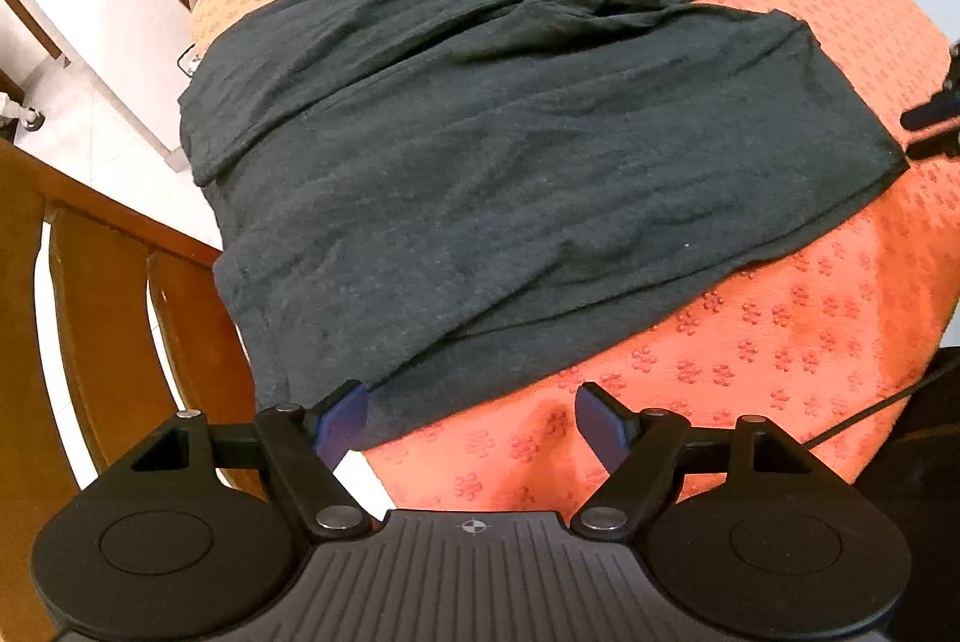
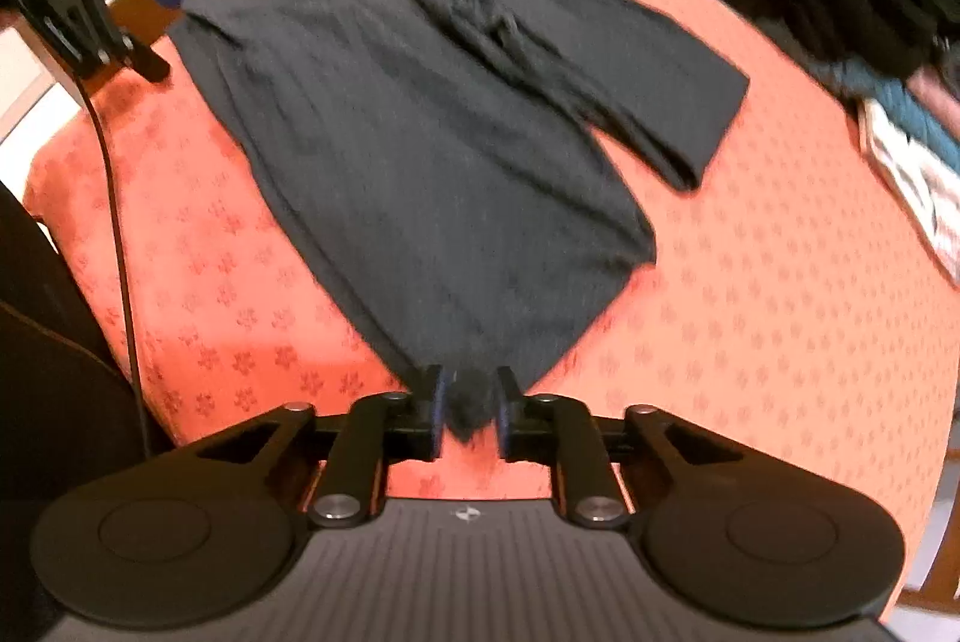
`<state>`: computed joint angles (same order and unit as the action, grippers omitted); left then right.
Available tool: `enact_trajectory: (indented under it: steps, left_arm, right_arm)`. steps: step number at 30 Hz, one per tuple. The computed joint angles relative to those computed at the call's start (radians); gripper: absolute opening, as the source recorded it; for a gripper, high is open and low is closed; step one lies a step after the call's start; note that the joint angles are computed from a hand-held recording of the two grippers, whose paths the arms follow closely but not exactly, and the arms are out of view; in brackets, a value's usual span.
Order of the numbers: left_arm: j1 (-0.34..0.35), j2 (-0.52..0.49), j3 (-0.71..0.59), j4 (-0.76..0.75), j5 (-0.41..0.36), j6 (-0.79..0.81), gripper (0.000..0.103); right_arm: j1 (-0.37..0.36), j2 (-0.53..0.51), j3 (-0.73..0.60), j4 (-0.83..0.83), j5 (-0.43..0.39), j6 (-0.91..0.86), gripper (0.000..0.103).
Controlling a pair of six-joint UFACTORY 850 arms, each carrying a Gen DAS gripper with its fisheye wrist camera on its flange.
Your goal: Fold clothes
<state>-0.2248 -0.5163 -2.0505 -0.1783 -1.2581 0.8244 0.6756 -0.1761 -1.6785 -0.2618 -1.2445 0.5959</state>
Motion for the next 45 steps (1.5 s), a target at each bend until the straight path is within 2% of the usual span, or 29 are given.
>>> enact_trajectory:
  steps: [5, 10, 11, 15, 16, 24, 30, 34, 40, 43, 45]
  left_arm:
    - [0.011, -0.031, -0.049, 0.009, -0.040, 0.052, 0.078]
    - [0.022, -0.062, -0.100, 0.007, -0.068, 0.090, 0.078]
    - [0.023, -0.068, -0.109, -0.002, -0.076, 0.095, 0.078]
    - [0.027, -0.084, -0.135, -0.034, -0.098, 0.123, 0.079]
    - [0.026, -0.082, -0.129, -0.039, -0.093, 0.134, 0.079]
    - [-0.005, -0.041, -0.041, -0.034, -0.013, 0.214, 0.080]
    - [-0.022, 0.016, 0.070, -0.037, 0.111, 0.270, 0.081]
    - [-0.011, 0.047, 0.124, -0.055, 0.180, 0.281, 0.084]
    - [0.027, 0.058, 0.144, -0.036, 0.272, 0.189, 0.065]
    - [0.052, 0.054, 0.144, -0.039, 0.293, 0.150, 0.062]
    - [0.065, 0.046, 0.134, -0.056, 0.281, 0.146, 0.059]
  right_arm:
    - [0.020, 0.014, 0.055, -0.014, 0.010, -0.002, 0.034]
    - [0.054, -0.022, 0.033, -0.094, -0.038, -0.127, 0.033]
    - [0.057, -0.028, 0.026, -0.098, -0.042, -0.155, 0.032]
    - [0.058, -0.046, 0.006, -0.095, -0.050, -0.225, 0.007]
    - [0.056, -0.049, 0.001, -0.096, -0.054, -0.236, 0.006]
    - [0.034, -0.082, -0.142, -0.130, -0.119, -0.287, 0.005]
    - [0.009, -0.141, -0.290, -0.171, -0.184, -0.320, 0.005]
    - [0.002, -0.162, -0.343, -0.196, -0.202, -0.323, 0.005]
    - [-0.006, -0.182, -0.385, -0.209, -0.216, -0.308, 0.005]
    - [-0.010, -0.189, -0.403, -0.213, -0.219, -0.292, 0.005]
    - [-0.015, -0.194, -0.412, -0.208, -0.218, -0.283, 0.005]
